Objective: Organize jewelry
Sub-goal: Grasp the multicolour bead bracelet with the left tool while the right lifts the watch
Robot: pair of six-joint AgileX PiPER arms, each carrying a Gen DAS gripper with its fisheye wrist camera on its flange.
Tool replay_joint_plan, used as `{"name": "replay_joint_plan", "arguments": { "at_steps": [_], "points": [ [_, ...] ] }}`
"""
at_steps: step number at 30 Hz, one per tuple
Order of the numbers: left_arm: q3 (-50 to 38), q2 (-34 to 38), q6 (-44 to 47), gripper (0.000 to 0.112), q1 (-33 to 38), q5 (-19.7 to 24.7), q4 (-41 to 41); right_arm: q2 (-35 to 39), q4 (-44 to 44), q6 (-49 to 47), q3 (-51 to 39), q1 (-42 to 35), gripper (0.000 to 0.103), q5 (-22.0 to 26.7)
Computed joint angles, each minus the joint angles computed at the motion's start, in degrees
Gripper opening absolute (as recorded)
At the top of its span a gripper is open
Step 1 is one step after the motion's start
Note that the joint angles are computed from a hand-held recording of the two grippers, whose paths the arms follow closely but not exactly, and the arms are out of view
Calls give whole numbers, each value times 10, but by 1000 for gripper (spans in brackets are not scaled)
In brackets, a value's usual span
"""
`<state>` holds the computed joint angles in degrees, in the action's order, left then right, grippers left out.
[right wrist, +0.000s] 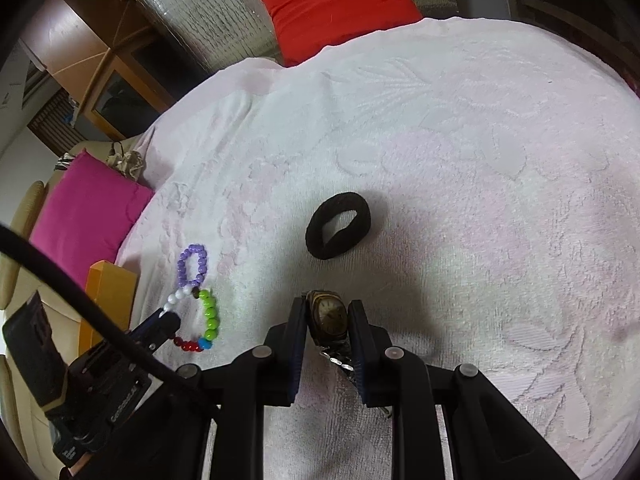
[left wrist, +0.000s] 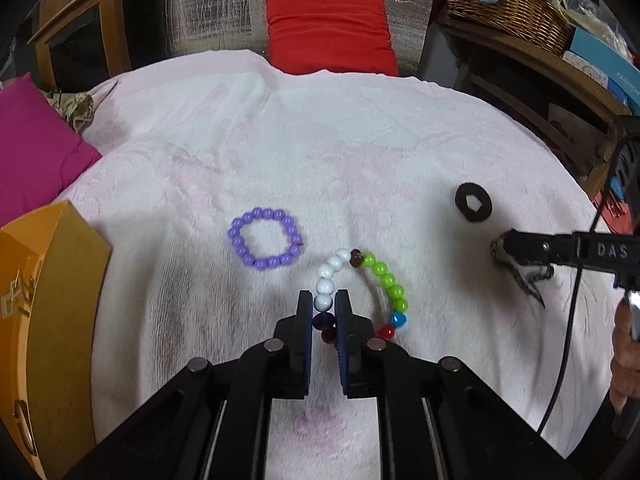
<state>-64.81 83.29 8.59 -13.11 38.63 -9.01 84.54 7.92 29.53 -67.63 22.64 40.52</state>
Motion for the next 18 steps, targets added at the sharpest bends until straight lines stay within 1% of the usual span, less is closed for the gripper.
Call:
{"name": "replay_joint_plan", "arguments": {
  "at_steps": [7, 10, 13, 14, 15, 16, 17, 18],
  "points": [
    [9, -2, 87, 11, 64, 47, -100, 13, -7, 7, -9, 7, 24, 6],
    [7, 2, 94, 11, 70, 57, -105, 19, -18, 16, -16, 12, 24, 13],
    [3, 7, 84, 18, 63, 64, -96, 22, -26, 19, -20, 15, 24, 16],
    [2, 8, 85, 25, 61, 64, -99, 22, -29, 21, -21, 16, 24, 18],
    [1, 8, 91, 37, 61, 66, -104, 23, -34, 23, -23, 18, 25, 21],
    [1, 7, 90, 44, 58, 65, -103, 24, -39, 24, -26, 20, 26, 26],
    [4, 4, 77, 56, 50, 57, -89, 26, -43, 27, -29, 23, 26, 28],
    [6, 1, 65, 59, 44, 49, -73, 27, -44, 26, -31, 24, 28, 32]
  ]
}}
